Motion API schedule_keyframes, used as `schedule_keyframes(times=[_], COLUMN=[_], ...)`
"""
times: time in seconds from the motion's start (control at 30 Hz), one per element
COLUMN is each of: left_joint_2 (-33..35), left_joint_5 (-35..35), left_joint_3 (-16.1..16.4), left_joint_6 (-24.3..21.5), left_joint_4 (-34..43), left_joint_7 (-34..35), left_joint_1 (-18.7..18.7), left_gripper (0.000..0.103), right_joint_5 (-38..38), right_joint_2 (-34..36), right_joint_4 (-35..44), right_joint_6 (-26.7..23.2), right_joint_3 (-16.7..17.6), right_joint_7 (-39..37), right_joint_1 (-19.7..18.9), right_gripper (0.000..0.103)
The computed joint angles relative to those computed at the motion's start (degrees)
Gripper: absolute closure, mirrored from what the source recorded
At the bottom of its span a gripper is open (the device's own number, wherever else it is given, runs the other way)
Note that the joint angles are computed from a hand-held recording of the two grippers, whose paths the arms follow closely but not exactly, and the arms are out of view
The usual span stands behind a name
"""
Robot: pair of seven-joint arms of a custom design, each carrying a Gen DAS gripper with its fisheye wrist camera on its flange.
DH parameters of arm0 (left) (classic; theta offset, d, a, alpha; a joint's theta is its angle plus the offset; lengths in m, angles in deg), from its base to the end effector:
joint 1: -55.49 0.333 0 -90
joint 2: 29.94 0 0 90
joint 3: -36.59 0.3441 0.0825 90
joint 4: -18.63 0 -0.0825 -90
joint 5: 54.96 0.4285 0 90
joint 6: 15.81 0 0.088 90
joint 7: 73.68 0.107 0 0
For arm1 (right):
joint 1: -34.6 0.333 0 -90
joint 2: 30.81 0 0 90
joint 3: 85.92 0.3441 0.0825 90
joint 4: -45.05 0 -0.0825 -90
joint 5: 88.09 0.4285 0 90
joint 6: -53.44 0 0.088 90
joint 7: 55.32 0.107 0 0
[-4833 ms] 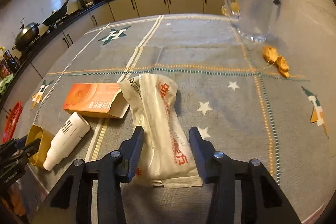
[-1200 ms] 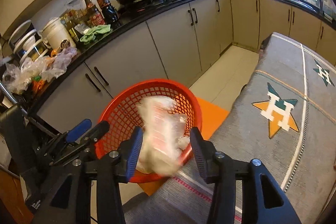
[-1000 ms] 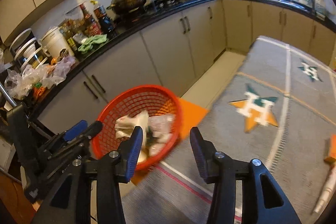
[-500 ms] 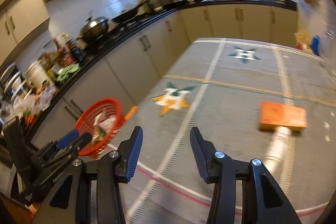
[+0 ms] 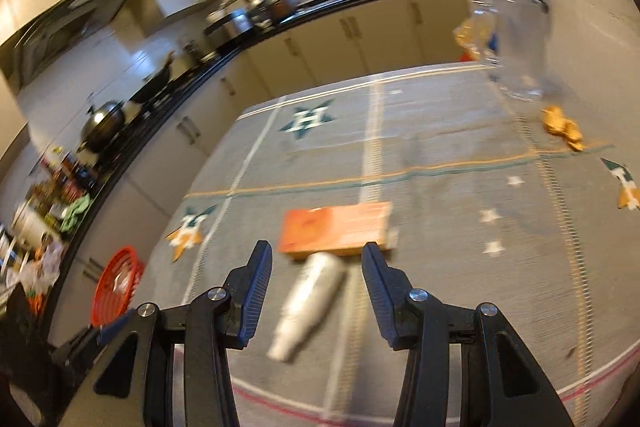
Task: Collect trash
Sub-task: 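Move both open tools back to the white bottle and orange box, then grasp the white bottle with the left tool while the right tool grasps the orange box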
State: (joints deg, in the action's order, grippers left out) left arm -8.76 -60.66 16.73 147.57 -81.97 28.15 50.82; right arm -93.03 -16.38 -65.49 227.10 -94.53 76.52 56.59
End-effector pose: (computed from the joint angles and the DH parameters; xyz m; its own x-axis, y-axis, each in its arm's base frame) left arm 0.6910 -0.2744 0.4601 -0.4847 -0.8721 0.0677 -0.6569 0.3118 -0.6865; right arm 0.6795 0.1767 0.4645 -0.1972 -0.8871 -0.4174 -0.6431 0.4384 -0.6278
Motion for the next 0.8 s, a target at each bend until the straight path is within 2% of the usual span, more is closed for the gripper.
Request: schedule_keyframes(times=[0.1,0.17,0.23,0.3,0.37,0.47,0.5,0.53,0.6,0.67,0.7,0.73,0.8], left_joint_2=[3.27,6.05,8.81,11.19,13.62,16.08,16.53,17.06,17.86,17.66,16.95,16.25,14.91], left_joint_5=[1.84,2.78,4.69,6.2,8.98,10.8,10.58,10.54,10.33,9.88,10.28,10.39,9.75], left_joint_3=[0.18,0.27,1.31,1.81,3.54,3.93,3.52,3.37,3.33,3.22,3.71,3.81,3.61], left_joint_6=[-3.31,-6.36,-8.71,-10.65,-11.69,-13.45,-13.65,-13.93,-15.28,-14.79,-13.89,-13.21,-12.56], left_joint_4=[4.38,8.14,11.93,15.15,18.31,21.53,22.05,22.72,24.0,23.52,22.38,21.23,19.11], left_joint_7=[-1.11,-1.79,-3.0,-3.53,-5.32,-6.62,-6.54,-6.56,-6.9,-6.95,-7.3,-7.34,-7.64], left_joint_1=[-2.53,-4.11,-6.23,-7.62,-10.11,-11.58,-11.35,-11.31,-11.11,-10.53,-10.45,-10.04,-8.72], left_gripper=[0.046,0.046,0.046,0.046,0.046,0.046,0.051,0.063,0.074,0.074,0.074,0.074,0.074], right_joint_5=[1.14,4.15,9.51,17.19,22.69,25.12,25.86,26.5,27.35,28.51,27.71,24.85,23.02], right_joint_2=[-0.12,0.19,0.54,0.94,1.4,2.78,3.24,4.05,5.72,7.3,7.73,8.38,9.48], right_joint_4=[-1.29,-1.76,-1.94,-1.81,-0.9,1.93,2.79,4.19,6.67,8.93,9.58,10.64,12.02], right_joint_6=[0.76,0.99,1.18,1.2,0.21,-3.05,-3.76,-4.81,-6.46,-8.0,-8.42,-8.75,-8.48], right_joint_3=[-0.27,1.44,5.23,10.54,13.65,12.88,12.71,12.58,12.21,12.41,11.41,9.03,7.94], right_joint_7=[0.17,-1.48,-5.61,-11.28,-16.3,-19.41,-20.38,-21.31,-22.39,-24.02,-23.65,-21.88,-21.29], right_joint_1=[-1.14,-3.44,-7.19,-12.03,-14.69,-13.92,-13.79,-13.75,-13.42,-13.57,-12.73,-10.69,-9.86], right_gripper=[0.053,0.053,0.053,0.053,0.053,0.052,0.053,0.053,0.053,0.054,0.054,0.054,0.054])
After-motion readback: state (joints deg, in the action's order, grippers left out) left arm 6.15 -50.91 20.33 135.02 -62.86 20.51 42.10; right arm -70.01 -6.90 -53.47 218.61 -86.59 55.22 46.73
